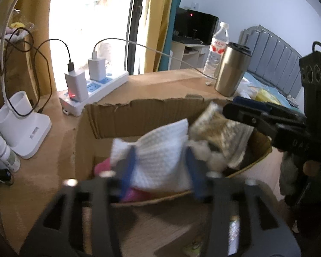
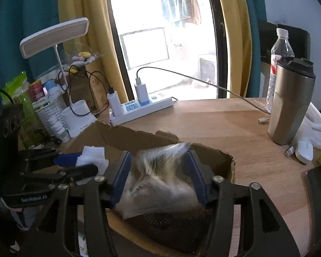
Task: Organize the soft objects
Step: 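Carry foam sleeve and cotton swab bag into the box and open both tools, then move both tools back to the desk and grasp the white towel with the right tool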
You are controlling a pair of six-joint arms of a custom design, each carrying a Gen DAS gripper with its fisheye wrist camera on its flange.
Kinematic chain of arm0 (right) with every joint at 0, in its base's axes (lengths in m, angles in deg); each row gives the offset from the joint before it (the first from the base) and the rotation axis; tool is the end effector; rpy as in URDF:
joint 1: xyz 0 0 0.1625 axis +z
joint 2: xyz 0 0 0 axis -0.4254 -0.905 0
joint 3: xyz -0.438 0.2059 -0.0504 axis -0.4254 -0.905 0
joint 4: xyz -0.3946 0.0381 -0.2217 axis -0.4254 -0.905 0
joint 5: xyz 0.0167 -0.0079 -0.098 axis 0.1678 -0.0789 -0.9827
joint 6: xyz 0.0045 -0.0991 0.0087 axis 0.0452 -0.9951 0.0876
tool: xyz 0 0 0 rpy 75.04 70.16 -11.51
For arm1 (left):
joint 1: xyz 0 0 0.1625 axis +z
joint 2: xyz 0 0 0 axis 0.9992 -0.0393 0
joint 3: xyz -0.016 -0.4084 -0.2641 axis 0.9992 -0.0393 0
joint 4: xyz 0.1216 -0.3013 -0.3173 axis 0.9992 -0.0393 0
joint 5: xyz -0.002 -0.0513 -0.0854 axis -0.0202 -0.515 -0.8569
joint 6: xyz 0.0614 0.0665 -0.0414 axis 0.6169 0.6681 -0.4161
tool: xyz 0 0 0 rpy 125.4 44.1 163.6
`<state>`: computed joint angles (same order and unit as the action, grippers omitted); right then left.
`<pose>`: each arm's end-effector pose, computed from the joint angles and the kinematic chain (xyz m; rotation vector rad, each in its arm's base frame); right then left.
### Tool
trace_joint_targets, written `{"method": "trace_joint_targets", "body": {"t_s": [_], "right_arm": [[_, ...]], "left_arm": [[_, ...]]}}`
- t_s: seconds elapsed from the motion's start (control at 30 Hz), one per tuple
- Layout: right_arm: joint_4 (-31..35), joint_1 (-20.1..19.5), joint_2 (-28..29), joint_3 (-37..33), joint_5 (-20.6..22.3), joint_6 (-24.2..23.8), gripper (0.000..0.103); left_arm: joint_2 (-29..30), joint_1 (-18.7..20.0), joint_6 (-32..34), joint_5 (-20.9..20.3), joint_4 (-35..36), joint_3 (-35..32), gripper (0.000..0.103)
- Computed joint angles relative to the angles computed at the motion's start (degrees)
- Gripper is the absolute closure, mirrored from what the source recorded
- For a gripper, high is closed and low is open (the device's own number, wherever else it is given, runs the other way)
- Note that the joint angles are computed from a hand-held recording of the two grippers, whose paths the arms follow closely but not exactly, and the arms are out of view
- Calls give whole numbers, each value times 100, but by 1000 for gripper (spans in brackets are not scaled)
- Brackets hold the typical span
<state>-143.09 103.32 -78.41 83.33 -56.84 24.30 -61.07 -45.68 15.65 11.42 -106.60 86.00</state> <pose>0.0077 -0.6546 0.3556 1.0598 -2.5116 0.8337 -0.3674 -0.6103 -0.0437 0.4919 2.4097 -0.9816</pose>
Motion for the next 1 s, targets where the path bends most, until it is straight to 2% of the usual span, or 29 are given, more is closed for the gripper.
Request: {"method": "trace_joint_targets", "body": {"t_s": [0.03, 0.07, 0.67, 1.0], "right_arm": [[-13, 5, -2, 1, -5, 10, 45], [-20, 8, -14, 7, -9, 14, 45], [-112, -8, -584, 541, 75, -148, 45], [-101, -21, -924, 880, 117, -281, 40]], "left_arm": [[-3, -11, 3, 3, -69, 17, 35], [-8, -19, 0, 10, -106, 31, 34], [-212, -431, -142, 388, -513, 534, 34], [-363, -662, -442, 550, -710, 950, 34]]}}
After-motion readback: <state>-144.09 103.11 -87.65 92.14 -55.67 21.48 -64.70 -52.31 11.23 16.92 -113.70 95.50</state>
